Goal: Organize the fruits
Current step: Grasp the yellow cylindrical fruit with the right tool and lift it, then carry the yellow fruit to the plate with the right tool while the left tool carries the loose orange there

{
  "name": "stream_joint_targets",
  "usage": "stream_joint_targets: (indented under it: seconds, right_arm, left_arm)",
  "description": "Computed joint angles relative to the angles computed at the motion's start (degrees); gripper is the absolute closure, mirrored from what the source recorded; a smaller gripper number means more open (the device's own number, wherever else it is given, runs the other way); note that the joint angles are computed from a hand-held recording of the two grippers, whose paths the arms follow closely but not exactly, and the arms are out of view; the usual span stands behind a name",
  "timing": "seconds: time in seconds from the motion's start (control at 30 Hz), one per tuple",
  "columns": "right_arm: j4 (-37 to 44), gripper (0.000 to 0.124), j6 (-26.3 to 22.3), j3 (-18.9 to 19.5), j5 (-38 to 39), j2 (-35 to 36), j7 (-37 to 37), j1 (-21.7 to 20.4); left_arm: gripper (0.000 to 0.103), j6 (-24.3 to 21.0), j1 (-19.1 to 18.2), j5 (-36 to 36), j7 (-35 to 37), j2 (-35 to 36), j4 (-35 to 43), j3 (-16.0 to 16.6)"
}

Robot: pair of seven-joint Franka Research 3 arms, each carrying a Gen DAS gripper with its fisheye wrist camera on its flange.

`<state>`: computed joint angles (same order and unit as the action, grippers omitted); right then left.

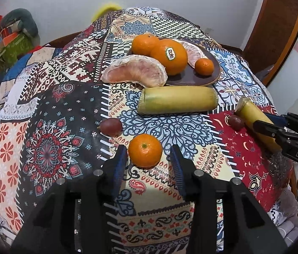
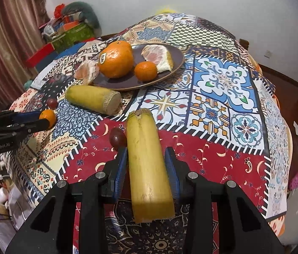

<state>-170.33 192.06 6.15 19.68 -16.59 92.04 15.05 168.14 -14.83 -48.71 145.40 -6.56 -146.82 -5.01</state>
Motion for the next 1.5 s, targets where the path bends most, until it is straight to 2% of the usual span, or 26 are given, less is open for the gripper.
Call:
stream_joint_targets:
  seconds: [0.1,0.13,0.23,0.27,0.43,0.8,1.27,1.5]
  right_arm:
    - [0.5,0.091,-0.95,5.05,1.21,-0.27,-1.1,-4.05]
    - [0.76,0.091,-1.39,4.81,0.97,-0.36,-1.36,-3.92]
    - [0.91,0.091,-1.29,-1.12,-0.58,-0.38,-1.03,0.78]
    - [0.94,0.091,-1.31,-1.79,-0.78,-0.46,-0.96,1.26]
    - [1.16,0.092,-1.06,-1.75,-0.89,-1.24,-0.72,0.83]
    - [2.39,0.092,-0.17,1.67,0.22,-3.32,-1.23,-3.23]
    - [6.37,0.092,3.1,1.01,1.14,-3.18,-3.01,-5.09]
    - [9.62,0.092,4.77,-1.42,0.7,-0.81,-4.42,-3.8]
  left_arm:
    - [0.064,2.1,0.19,2.35,-2.57,0.84,-0.17,-0.76]
    - [0.069,2.38,0.21,2.89,-3.14,1.12,-0.09,-0.81]
    - [0.069,2.06,-0.02,1.55,-2.01,1.15,0.18,-0.43]
    - [0.069,1.78,-0.11,0.8,-1.24,1.01,0.23,-0.29]
    - [0.069,1.42,-0.48,-1.93,1.39,0.03,0.64,0.08]
    - [0.069,0.41,-1.03,-7.31,5.06,-1.17,3.4,0.76]
    - [0.069,0.7,-0.66,-11.59,9.66,0.38,8.97,-0.11]
    - [0.069,0.04,1.23,-12.63,10.3,3.18,12.96,-1.92]
